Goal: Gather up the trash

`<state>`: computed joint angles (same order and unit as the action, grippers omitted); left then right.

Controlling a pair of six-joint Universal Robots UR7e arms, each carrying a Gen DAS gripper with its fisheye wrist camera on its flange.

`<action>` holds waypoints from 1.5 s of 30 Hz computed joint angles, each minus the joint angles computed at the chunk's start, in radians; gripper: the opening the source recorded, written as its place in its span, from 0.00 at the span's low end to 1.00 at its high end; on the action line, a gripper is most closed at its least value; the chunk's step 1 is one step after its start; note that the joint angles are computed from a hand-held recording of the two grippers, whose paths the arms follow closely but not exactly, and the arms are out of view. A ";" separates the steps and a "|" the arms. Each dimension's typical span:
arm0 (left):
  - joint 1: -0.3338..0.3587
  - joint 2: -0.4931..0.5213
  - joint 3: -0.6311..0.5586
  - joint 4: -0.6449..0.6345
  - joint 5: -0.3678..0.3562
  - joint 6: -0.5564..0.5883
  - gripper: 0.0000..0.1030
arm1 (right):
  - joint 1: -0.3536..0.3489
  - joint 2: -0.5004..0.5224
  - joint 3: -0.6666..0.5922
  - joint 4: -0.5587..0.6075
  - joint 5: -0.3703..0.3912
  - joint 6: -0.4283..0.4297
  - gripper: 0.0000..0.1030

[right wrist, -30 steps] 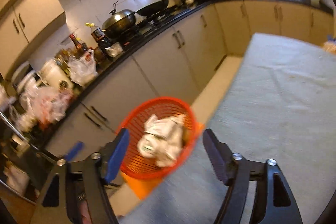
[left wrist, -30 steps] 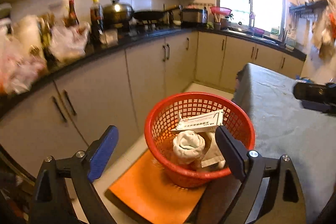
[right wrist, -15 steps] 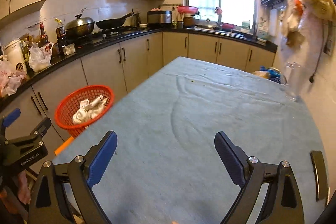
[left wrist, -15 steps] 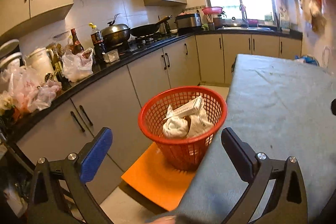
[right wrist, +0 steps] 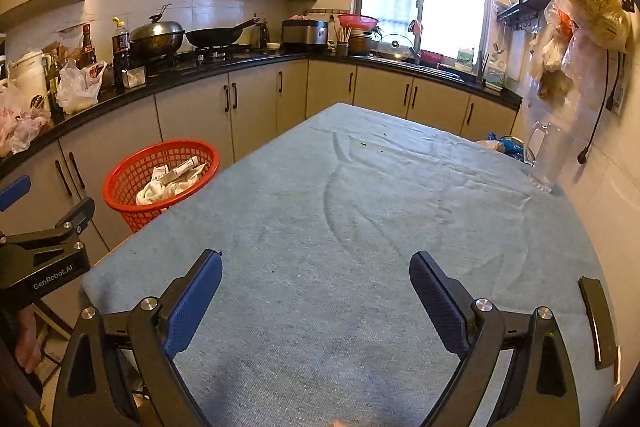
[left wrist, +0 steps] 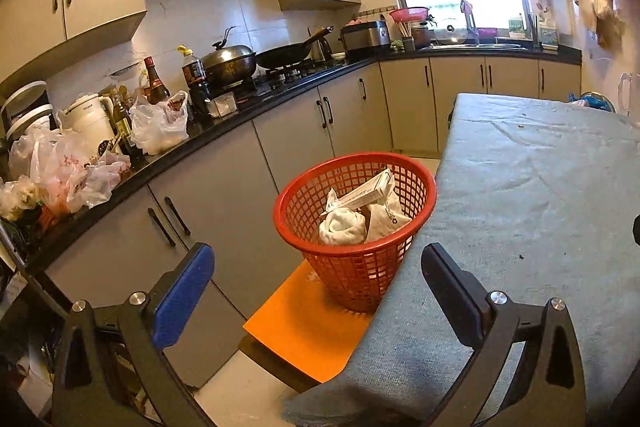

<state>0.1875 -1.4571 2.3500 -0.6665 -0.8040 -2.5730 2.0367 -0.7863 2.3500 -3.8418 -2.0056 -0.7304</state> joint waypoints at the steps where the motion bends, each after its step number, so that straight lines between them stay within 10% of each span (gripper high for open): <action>1: 0.004 -0.003 0.002 -0.003 0.000 -0.001 1.00 | 0.002 0.004 -0.003 0.002 -0.004 0.002 0.94; 45: 0.050 -0.092 0.055 -0.035 0.042 0.004 1.00 | 0.017 0.065 -0.037 0.029 -0.048 0.018 0.94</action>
<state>0.2370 -1.5491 2.4048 -0.7015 -0.7618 -2.5686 2.0537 -0.7217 2.3131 -3.8125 -2.0535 -0.7123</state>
